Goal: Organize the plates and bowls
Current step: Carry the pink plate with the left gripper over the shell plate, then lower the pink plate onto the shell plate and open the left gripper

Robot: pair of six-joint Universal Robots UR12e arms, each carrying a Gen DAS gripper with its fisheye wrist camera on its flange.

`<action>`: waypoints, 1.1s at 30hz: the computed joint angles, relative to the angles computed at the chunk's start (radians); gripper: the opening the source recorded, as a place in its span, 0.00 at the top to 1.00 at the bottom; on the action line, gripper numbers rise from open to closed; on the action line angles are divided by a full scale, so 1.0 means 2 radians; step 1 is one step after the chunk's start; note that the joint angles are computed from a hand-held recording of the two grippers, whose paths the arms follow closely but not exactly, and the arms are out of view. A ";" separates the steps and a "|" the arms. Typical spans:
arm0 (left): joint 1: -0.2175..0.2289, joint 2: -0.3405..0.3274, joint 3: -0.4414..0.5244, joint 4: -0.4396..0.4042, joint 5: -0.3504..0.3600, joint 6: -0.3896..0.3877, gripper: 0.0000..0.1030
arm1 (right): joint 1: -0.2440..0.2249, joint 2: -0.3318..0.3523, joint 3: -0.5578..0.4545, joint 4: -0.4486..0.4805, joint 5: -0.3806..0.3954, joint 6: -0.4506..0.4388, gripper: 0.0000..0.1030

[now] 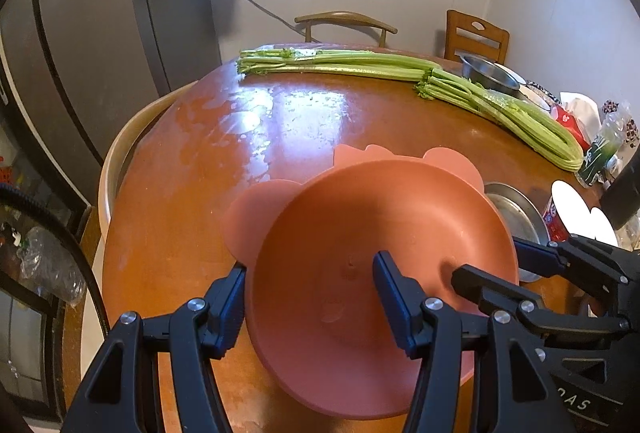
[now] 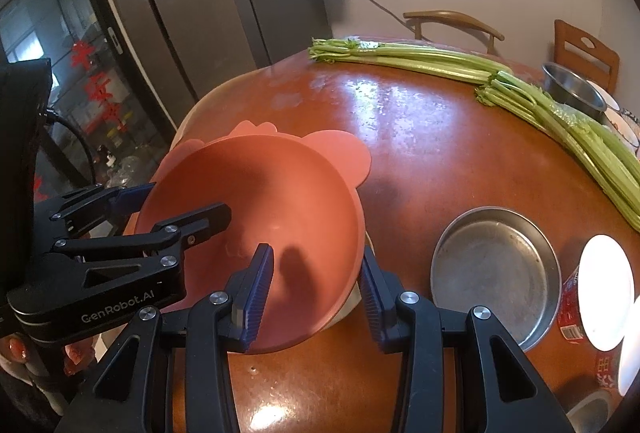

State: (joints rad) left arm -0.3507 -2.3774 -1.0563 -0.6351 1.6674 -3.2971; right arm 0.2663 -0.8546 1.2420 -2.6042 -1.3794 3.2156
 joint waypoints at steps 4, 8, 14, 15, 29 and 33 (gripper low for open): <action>-0.001 -0.007 0.009 -0.003 0.004 0.001 0.42 | -0.001 0.005 -0.004 0.001 0.003 0.011 0.57; -0.001 -0.015 0.018 -0.018 0.005 0.004 0.42 | 0.001 0.008 -0.006 0.007 -0.005 0.013 0.57; -0.001 -0.022 0.023 -0.028 0.009 0.002 0.42 | 0.001 0.012 -0.007 0.019 -0.001 0.019 0.56; -0.001 -0.022 0.024 -0.029 0.010 0.003 0.42 | 0.002 0.014 -0.008 0.022 -0.001 0.018 0.56; -0.002 -0.032 0.032 -0.046 0.016 -0.002 0.42 | 0.006 0.020 -0.011 0.030 -0.013 0.013 0.56; -0.001 -0.033 0.034 -0.050 0.016 -0.003 0.42 | 0.008 0.022 -0.013 0.034 -0.019 0.011 0.56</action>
